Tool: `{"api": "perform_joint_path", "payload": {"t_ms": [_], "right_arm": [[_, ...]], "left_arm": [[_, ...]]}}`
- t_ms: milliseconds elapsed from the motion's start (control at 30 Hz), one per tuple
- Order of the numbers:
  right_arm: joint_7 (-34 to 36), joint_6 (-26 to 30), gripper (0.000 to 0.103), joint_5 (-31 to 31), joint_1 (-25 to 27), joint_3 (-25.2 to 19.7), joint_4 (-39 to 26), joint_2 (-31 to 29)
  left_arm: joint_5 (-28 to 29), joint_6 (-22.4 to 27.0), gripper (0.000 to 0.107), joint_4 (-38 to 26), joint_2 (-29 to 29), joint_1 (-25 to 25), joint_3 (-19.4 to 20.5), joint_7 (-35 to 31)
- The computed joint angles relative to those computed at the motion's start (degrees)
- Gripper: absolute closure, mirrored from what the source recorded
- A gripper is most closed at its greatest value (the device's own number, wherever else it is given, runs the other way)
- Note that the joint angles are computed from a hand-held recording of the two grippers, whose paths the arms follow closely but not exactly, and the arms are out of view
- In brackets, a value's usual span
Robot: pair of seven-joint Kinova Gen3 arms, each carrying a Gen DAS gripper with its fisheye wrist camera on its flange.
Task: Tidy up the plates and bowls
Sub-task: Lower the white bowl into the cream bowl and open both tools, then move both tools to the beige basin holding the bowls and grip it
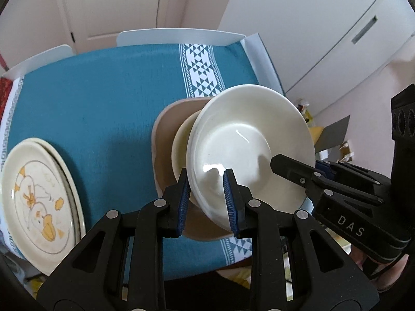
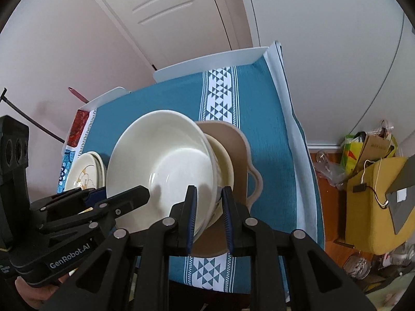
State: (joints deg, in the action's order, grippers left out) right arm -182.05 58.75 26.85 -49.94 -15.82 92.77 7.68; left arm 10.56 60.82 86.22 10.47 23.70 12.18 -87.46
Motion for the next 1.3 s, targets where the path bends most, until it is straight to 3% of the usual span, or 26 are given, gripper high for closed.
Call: {"api": "perform_joint_path", "payload": {"t_ms": [333, 567, 933, 1033, 1133, 1200, 1267, 1300], "right_arm": [[1.53, -0.05, 0.085, -1.00, 0.45, 0.39, -0.36, 1.10], [3.11, -0.58, 0.085, -2.24, 0.86, 0.80, -0.15, 0.94], [4.90, -0.59, 0.085, -2.88, 0.91, 0.92, -0.47, 0.78], [2.19, -1.28, 0.085, -0.59, 0.26, 0.50, 1.04, -1.30], [-0.77, 1.57, 0.085, 4.04, -0.80, -1.10, 0.97, -3.91], [-1.70, 3.82, 0.085, 6.39, -0.92, -2.49, 0.10, -5.23], [-1.87, 6.23, 0.080, 8.81, -1.14, -4.06, -1.22, -6.20], [-1.63, 8.25, 0.062, 10.01, -1.45, -4.91, -2.38, -6.37]], "left_arm": [[-7.22, 1.79, 0.085, -3.20, 3.00, 3.26, -0.32, 2.14], [-17.92, 3.44, 0.085, -5.40, 4.79, 8.99, -0.97, 6.63], [-16.12, 3.57, 0.085, -5.51, 4.33, 7.46, -0.85, 5.25], [-15.01, 1.84, 0.085, -4.75, 1.33, 5.88, -1.05, 3.94], [-10.62, -0.30, 0.083, -3.72, -3.17, 2.35, -1.00, -0.16], [-8.37, -0.57, 0.071, -3.82, -5.41, 0.47, -1.09, -2.71], [-7.81, -1.44, 0.009, -3.65, -7.43, -0.65, -1.21, -3.74], [-7.17, -2.88, 0.005, -2.85, -8.75, -1.34, -1.38, -4.64]]}}
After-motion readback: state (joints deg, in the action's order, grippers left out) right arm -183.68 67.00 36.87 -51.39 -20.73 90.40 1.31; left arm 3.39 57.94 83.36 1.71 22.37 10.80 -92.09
